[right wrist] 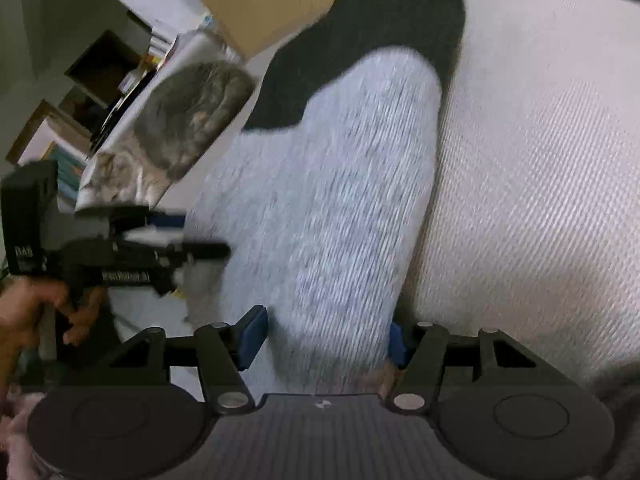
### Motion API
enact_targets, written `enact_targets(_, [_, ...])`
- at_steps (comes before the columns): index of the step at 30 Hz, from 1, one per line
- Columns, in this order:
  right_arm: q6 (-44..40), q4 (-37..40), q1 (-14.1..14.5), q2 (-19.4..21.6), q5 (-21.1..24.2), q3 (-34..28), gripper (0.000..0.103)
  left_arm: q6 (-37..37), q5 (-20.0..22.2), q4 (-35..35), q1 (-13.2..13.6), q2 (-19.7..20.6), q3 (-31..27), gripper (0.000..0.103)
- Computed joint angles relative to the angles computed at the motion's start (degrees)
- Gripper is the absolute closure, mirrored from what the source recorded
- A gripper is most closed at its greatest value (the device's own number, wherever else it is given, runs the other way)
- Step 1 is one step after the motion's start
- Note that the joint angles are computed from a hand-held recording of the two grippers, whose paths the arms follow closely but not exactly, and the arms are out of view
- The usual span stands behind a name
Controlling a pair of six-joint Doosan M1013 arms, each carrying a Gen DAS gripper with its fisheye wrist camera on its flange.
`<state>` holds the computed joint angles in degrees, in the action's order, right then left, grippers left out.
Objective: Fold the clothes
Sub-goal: 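Pinch the grey sweater end with the right gripper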
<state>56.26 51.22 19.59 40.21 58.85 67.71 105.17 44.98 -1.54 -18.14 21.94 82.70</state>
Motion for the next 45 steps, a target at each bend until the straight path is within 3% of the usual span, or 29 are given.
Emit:
enact_targets(2, [0.5, -0.27, 0.23, -0.05, -0.24, 0.28, 0.039, -2.07, -0.81, 2.34, -2.55, -0.74, 0.52, 0.037])
enact_targets(4, [0.31, -0.21, 0.32, -0.09, -0.32, 0.21, 0.039, -3.53, -2.26, 3.54, -4.89, 3.11, -2.8, 0.036])
enact_targets(10, [-0.68, 4.12, -0.3, 0.25, 1.68, 0.49, 0.039, 2.16, -1.29, 0.92, -5.41, 6.81, -6.78, 0.036])
enact_targets(16, [0.41, 5.27, 0.04, 0.66, 1.82, 0.14, 0.039, 6.57, -1.37, -1.54, -5.15, 5.92, -6.09, 0.035])
enact_targets(18, [2.31, 5.31, 0.03, 0.97, 1.03, 0.1, 0.043, 8.75, -1.8, -4.04, -4.81, 5.2, -5.22, 0.032])
enact_targets(23, [3.31, 5.39, -0.27, 0.54, -0.21, 0.88, 0.064, 15.01, -2.69, -6.24, -4.92, 3.48, -2.89, 0.027])
enact_targets(28, [0.37, 10.79, -1.13, 0.28, 0.36, 1.93, 0.07, 15.11, -2.4, -3.62, -6.38, 3.88, -2.94, 0.025])
enact_targets(30, [-0.56, 13.15, -1.31, 0.3, 0.53, 2.11, 0.07, 18.31, -0.72, -7.93, -6.02, 3.94, -3.23, 0.025])
enact_targets(33, [-1.54, 17.24, -1.58, 0.61, 1.4, 1.97, 0.071, 29.47, 2.05, -18.47, -5.26, 3.71, -3.09, 0.02])
enact_targets(36, [-2.3, 22.23, -1.87, 1.29, 2.61, 1.49, 0.071, 34.89, -2.38, -19.11, -5.91, 2.46, -0.53, 0.012])
enact_targets(39, [-1.23, 26.48, -2.06, 2.08, 3.59, 0.94, 0.071, 31.8, -7.46, -12.82, -7.18, 2.04, 1.22, 0.012])
enact_targets(45, [1.74, 32.32, -2.15, 3.67, 4.44, -0.69, 0.072, 31.92, -9.03, -9.73, -8.11, 2.25, 1.52, 0.009])
